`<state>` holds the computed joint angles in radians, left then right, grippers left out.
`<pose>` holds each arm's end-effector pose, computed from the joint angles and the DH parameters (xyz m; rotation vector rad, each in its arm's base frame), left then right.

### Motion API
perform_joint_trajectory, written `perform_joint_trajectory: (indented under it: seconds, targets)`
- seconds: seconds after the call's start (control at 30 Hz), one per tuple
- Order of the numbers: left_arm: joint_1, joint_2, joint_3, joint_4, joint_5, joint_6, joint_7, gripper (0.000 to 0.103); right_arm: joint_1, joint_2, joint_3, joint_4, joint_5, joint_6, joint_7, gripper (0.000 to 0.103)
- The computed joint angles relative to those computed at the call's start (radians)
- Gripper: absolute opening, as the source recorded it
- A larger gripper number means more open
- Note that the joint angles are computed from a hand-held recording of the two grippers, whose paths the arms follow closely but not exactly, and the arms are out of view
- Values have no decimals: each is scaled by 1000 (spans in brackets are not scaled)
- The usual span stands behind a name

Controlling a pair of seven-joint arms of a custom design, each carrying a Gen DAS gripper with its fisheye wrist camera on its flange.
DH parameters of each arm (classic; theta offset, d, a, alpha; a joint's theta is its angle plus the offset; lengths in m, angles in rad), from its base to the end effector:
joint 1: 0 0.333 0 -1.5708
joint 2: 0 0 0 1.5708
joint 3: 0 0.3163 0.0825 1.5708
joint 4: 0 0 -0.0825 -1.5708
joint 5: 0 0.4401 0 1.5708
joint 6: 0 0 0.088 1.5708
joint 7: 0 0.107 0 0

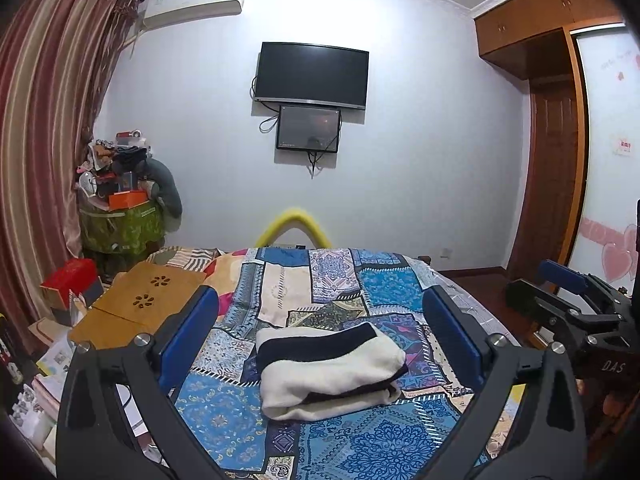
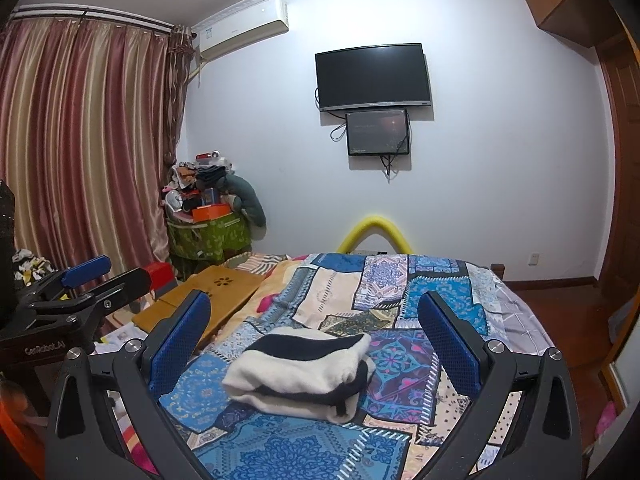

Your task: Fold small clothes

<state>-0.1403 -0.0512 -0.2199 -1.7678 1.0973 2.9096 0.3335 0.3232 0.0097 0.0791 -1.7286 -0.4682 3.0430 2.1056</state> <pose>0.5796 -0.2803 0.6788 -1.3812 1.4634 -1.2298 0.5922 0.2895 0.7051 -1.5317 1.1309 -0.8039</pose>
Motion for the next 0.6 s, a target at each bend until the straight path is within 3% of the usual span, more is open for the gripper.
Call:
perform_joint_trajectory:
  seconds: [0.6]
  targets:
    - [-8, 15, 7, 8, -56, 28, 63, 103, -1, -3, 0, -2, 10, 1, -5, 103]
